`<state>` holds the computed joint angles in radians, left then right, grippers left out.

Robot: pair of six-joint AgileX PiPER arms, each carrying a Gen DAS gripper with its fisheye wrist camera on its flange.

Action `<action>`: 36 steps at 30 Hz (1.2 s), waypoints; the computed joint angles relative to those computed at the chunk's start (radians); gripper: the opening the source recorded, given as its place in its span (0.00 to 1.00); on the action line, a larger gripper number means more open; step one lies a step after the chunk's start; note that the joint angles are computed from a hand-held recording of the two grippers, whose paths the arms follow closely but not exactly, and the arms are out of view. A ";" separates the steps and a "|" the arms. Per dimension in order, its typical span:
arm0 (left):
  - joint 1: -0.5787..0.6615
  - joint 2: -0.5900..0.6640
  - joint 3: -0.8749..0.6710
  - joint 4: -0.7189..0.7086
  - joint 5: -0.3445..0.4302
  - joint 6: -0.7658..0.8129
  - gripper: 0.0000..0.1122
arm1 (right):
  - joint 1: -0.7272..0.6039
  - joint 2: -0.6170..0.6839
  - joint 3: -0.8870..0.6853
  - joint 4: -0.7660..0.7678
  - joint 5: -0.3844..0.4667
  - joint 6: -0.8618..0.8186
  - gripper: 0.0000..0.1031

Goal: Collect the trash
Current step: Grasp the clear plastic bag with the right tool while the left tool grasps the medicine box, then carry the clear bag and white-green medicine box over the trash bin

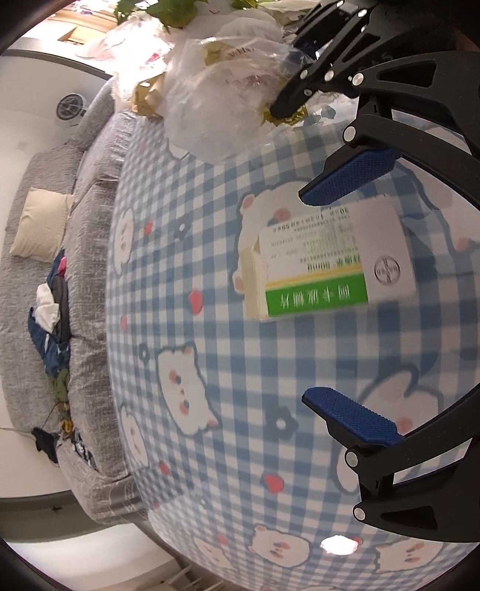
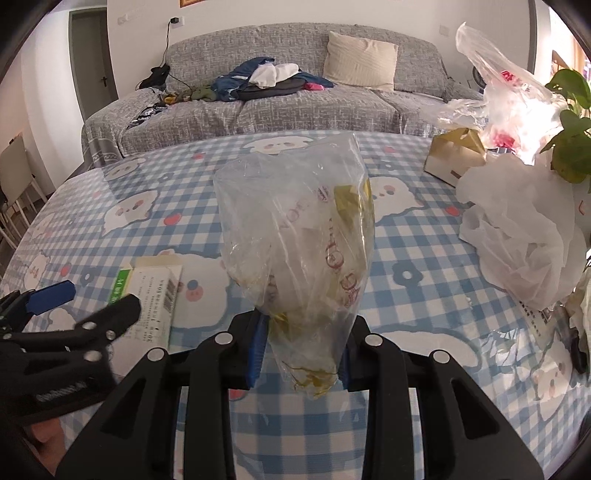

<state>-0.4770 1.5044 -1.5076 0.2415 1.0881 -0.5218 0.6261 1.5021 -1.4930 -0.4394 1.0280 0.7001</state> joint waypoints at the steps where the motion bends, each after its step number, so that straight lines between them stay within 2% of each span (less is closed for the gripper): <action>1: -0.006 0.007 -0.001 0.000 -0.001 -0.004 0.86 | -0.005 -0.002 0.000 0.002 0.000 -0.003 0.28; 6: -0.035 0.057 -0.016 0.028 0.017 -0.031 0.82 | -0.045 -0.026 0.032 0.020 -0.014 -0.024 0.28; 11: -0.032 0.084 -0.037 0.013 0.046 -0.040 0.63 | -0.068 -0.033 0.046 0.029 -0.020 -0.047 0.28; 12: -0.041 0.084 -0.036 0.032 0.048 -0.050 0.55 | -0.072 -0.034 0.047 0.031 -0.021 -0.050 0.28; 24: -0.062 0.053 -0.041 0.044 0.073 -0.053 0.53 | -0.082 -0.039 0.037 0.039 -0.014 -0.055 0.28; 36: -0.050 -0.034 0.002 0.040 0.092 -0.045 0.53 | 0.014 -0.046 -0.013 -0.019 0.066 0.000 0.28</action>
<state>-0.5265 1.4704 -1.5052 0.2816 1.1798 -0.5673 0.6397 1.4564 -1.5056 -0.4588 1.0940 0.6998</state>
